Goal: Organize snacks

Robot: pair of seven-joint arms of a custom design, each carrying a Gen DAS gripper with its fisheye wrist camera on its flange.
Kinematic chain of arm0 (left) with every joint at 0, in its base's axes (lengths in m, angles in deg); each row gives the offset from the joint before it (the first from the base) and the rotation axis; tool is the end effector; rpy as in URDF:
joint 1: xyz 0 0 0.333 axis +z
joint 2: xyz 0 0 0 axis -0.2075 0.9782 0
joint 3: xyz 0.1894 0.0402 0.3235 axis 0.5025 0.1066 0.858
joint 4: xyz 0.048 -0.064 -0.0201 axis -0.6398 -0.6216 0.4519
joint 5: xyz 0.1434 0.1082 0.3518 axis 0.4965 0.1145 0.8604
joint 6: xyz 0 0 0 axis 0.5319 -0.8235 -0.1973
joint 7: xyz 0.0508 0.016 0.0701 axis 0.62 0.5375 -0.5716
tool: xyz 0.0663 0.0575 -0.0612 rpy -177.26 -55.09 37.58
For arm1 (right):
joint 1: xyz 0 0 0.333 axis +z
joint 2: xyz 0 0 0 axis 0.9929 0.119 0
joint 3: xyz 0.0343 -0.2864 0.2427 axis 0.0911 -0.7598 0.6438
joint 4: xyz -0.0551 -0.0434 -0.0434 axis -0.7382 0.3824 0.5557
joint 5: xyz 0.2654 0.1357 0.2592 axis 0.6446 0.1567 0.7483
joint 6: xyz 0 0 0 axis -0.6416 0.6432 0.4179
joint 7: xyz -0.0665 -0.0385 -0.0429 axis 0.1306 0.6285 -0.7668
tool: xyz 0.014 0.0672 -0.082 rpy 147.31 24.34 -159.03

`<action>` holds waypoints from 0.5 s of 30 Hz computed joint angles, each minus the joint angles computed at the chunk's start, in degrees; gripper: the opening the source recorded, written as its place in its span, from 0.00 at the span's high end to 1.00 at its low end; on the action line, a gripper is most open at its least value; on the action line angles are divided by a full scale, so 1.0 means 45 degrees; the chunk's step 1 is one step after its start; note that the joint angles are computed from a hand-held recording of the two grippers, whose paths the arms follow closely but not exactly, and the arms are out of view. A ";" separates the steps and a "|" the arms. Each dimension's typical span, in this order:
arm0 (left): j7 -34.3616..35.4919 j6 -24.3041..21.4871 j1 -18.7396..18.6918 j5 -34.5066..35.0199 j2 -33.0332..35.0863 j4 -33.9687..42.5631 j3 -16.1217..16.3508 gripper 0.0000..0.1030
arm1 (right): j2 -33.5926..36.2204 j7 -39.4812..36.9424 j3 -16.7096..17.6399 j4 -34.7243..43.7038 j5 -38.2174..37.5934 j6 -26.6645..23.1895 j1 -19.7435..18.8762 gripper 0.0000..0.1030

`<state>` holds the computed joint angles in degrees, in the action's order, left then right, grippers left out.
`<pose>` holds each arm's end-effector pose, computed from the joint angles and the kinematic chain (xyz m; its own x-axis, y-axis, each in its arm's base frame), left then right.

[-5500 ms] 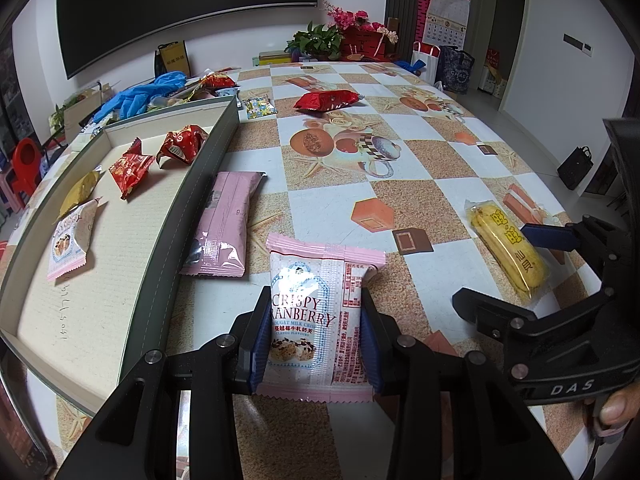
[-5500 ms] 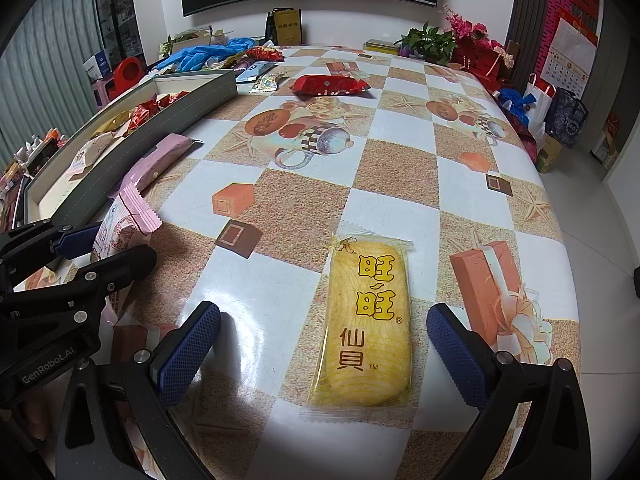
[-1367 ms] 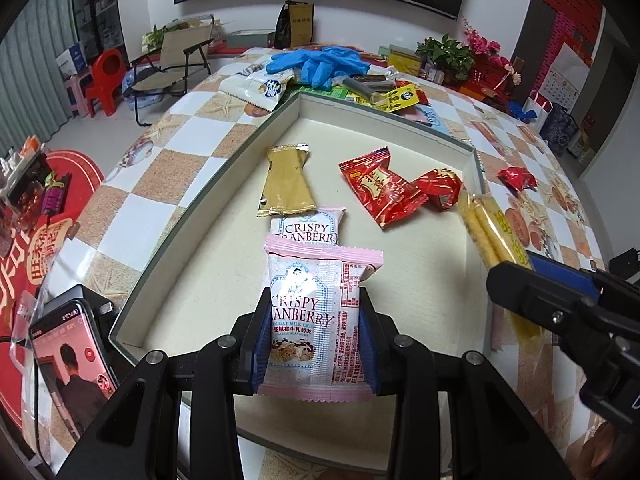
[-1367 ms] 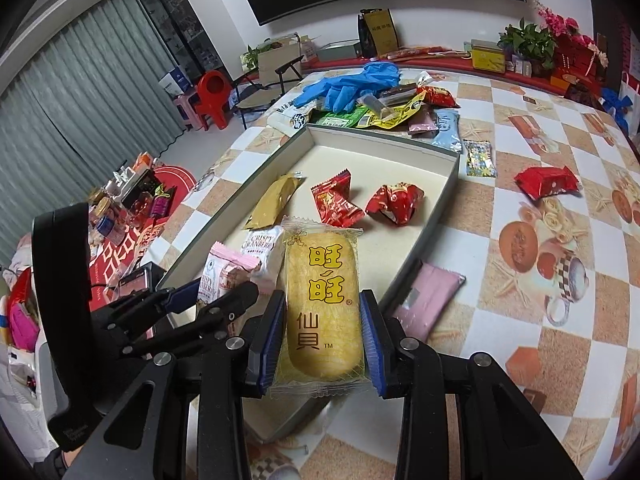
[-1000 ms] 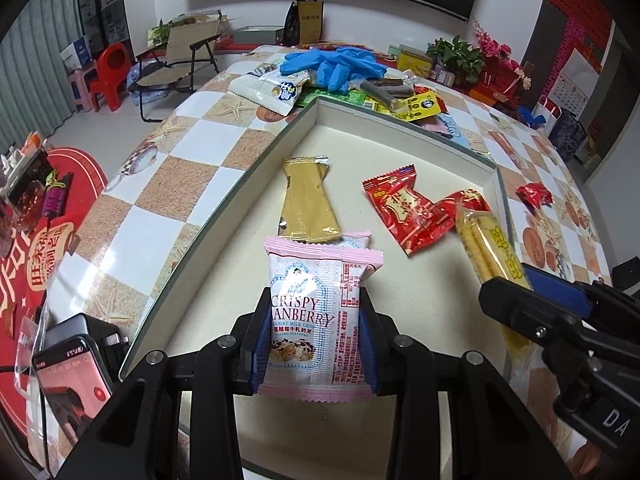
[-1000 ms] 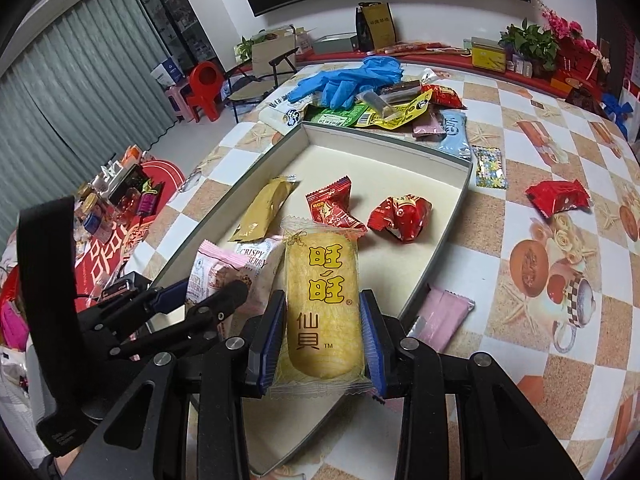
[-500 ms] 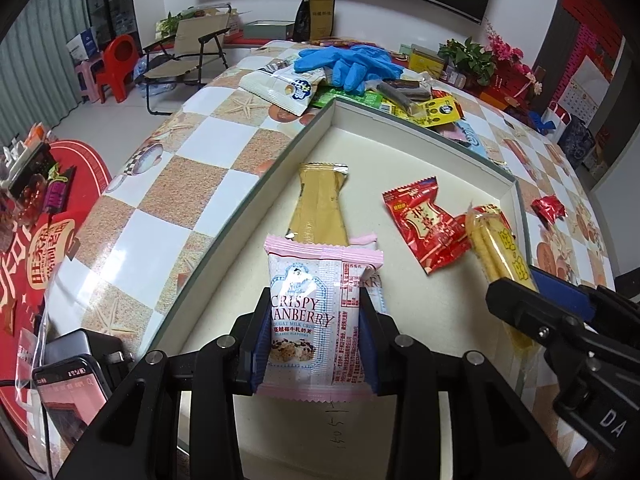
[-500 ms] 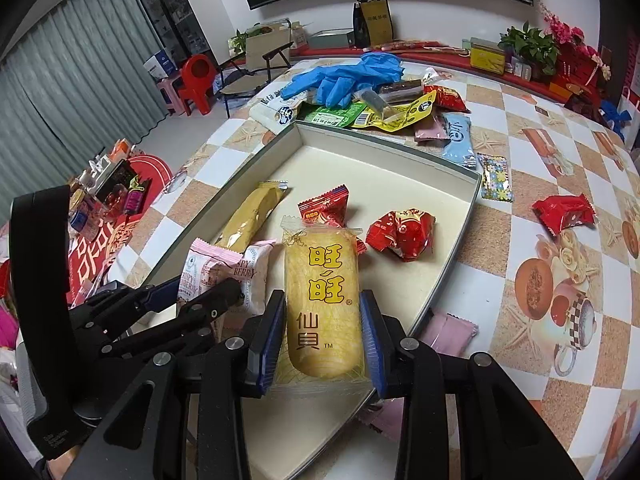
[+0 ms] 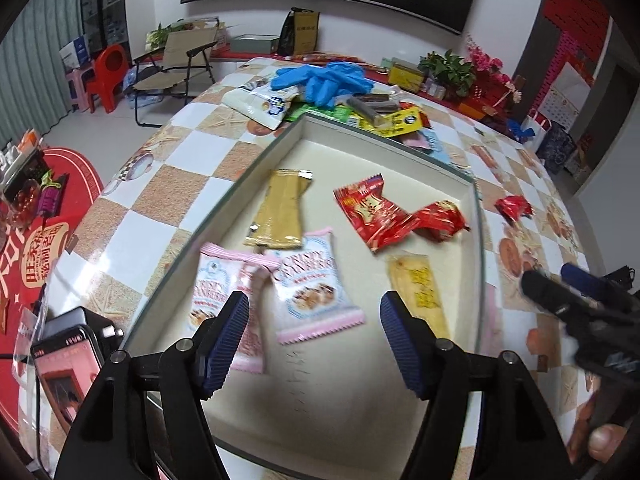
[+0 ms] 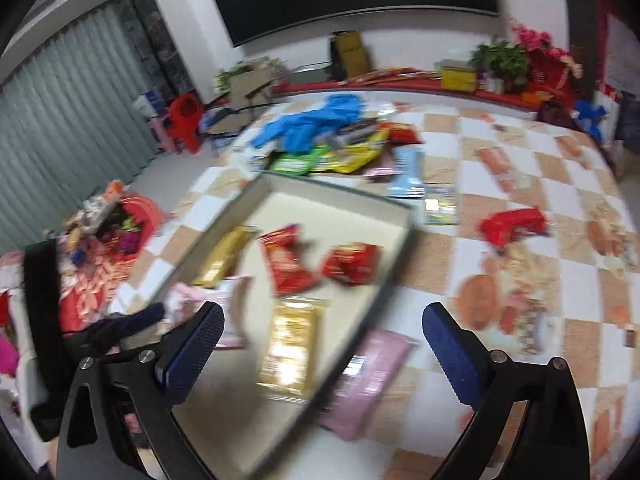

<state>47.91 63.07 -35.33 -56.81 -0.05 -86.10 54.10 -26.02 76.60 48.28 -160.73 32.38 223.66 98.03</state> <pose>0.6740 -0.3829 0.4689 0.0595 -0.9890 0.1356 -0.8241 -0.1253 -0.5524 0.7121 0.1979 0.4922 0.2106 -0.9590 -0.1895 -0.8053 -0.0603 -0.5899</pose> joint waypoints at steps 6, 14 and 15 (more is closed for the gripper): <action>0.0229 -0.0228 -0.0166 -0.0048 0.0075 0.0069 -0.0127 0.30 | 0.0136 0.1812 -0.1304 -0.0636 -0.2544 -0.0530 0.0908 0.03; 0.0198 -0.0414 -0.0294 0.0051 -0.0090 -0.0082 -0.0122 0.30 | 0.1332 0.2217 -0.1187 0.0594 -0.3364 -0.1243 0.0905 0.02; 0.0189 -0.0400 -0.0303 0.0047 -0.0110 -0.0095 -0.0141 0.30 | 0.1319 0.2130 -0.1283 0.0413 -0.3623 -0.0775 0.1017 0.02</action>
<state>48.76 61.26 -36.69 -56.59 -0.54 -86.53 53.47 -20.09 86.19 42.51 -158.87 16.08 220.17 102.61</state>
